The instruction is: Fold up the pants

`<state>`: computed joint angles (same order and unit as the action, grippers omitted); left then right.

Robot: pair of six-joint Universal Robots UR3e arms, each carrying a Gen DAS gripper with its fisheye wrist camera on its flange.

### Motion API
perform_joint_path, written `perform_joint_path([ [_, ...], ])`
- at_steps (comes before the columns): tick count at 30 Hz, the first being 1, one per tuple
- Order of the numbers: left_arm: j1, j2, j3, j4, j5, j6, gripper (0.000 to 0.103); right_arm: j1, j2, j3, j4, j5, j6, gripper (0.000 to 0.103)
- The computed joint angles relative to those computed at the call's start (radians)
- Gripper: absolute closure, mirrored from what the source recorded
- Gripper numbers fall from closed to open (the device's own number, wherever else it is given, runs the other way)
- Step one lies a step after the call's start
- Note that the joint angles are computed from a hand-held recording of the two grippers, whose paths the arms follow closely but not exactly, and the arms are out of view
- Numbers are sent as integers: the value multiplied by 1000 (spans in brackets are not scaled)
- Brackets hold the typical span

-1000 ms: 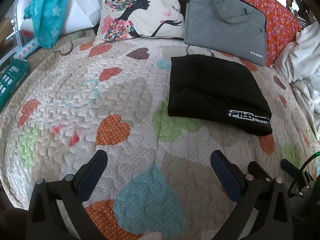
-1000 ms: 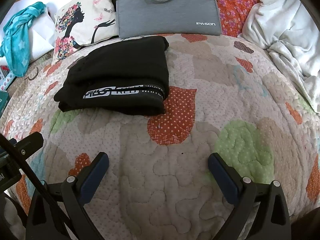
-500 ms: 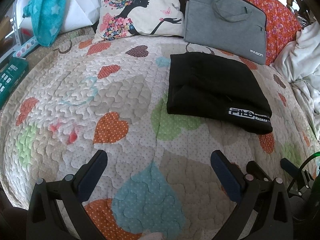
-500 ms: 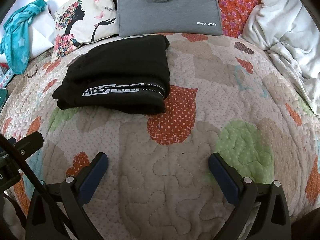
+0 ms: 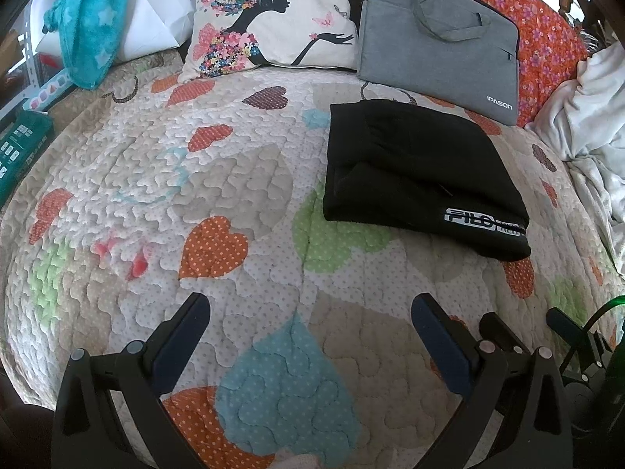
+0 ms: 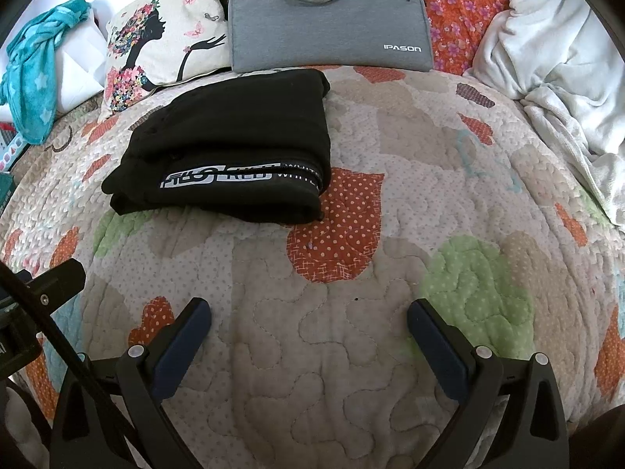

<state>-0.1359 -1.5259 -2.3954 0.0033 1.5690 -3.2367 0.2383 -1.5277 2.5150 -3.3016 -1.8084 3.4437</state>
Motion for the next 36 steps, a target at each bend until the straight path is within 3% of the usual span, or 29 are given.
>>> perform_joint_path([
  [36,18,4,-2,-26,-35,8,0,-4,-10,4,7,-4,1,0],
])
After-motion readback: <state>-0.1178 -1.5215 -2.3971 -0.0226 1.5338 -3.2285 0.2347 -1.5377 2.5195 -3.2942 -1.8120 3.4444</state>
